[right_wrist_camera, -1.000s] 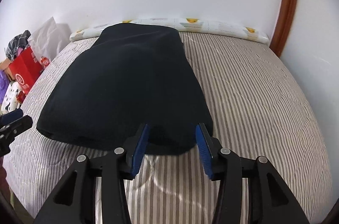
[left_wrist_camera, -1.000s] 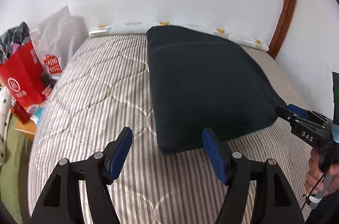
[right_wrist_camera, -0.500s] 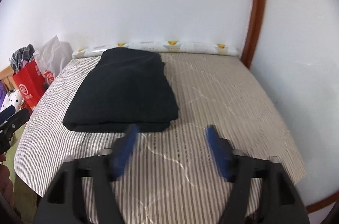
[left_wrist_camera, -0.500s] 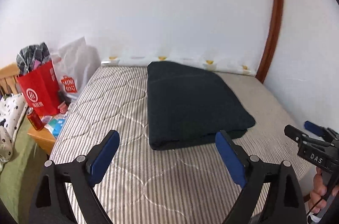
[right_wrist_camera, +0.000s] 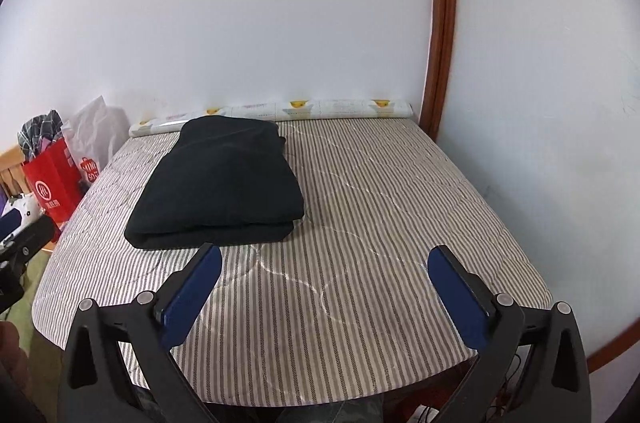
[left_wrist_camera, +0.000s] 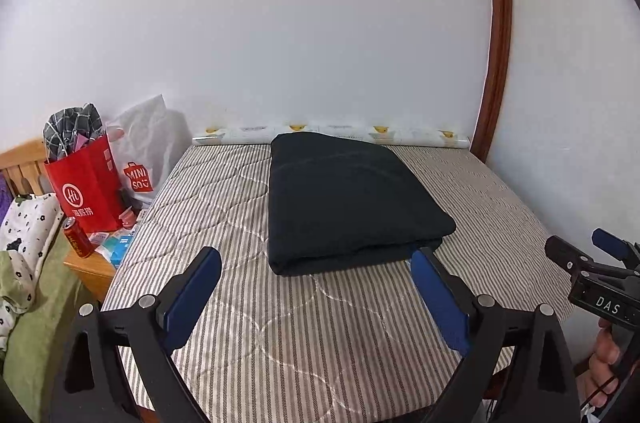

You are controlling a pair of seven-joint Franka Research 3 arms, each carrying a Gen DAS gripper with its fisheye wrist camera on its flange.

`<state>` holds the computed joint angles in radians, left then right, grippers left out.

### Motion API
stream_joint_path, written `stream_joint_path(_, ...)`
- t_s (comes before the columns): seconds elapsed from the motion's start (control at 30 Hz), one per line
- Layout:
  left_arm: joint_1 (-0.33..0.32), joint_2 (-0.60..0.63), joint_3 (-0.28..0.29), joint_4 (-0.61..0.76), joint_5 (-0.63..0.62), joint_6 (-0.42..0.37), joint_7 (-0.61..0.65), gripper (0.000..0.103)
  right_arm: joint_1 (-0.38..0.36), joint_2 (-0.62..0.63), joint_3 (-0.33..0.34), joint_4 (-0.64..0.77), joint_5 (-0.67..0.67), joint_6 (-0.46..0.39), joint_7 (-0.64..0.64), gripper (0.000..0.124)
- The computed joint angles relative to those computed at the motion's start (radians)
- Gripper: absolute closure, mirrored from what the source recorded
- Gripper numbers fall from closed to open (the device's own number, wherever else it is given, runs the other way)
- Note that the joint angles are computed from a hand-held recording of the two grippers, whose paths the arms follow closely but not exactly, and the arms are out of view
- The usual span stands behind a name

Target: Fold small clothes

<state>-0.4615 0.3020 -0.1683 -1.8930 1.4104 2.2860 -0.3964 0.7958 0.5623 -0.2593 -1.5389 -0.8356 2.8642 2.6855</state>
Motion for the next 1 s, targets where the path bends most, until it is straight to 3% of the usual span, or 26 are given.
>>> stream_joint_path(0.17,-0.007,-0.003,-0.003,-0.002,-0.006,-0.011,-0.003,0.007,0.018,-0.016,-0.025,-0.021,-0.041,-0.002,0.058,0.022)
stream_joint_path(0.47,-0.022,-0.004,-0.011,0.001,-0.007,-0.051,0.005,0.007,0.004,-0.030,-0.002,-0.032,-0.091,-0.021,0.108,0.022)
stream_joint_path(1.0,-0.014,0.001,-0.006,0.003,-0.027,-0.026,0.000,0.007,-0.032,-0.047,0.049,-0.032,-0.154,-0.045,0.139,0.022)
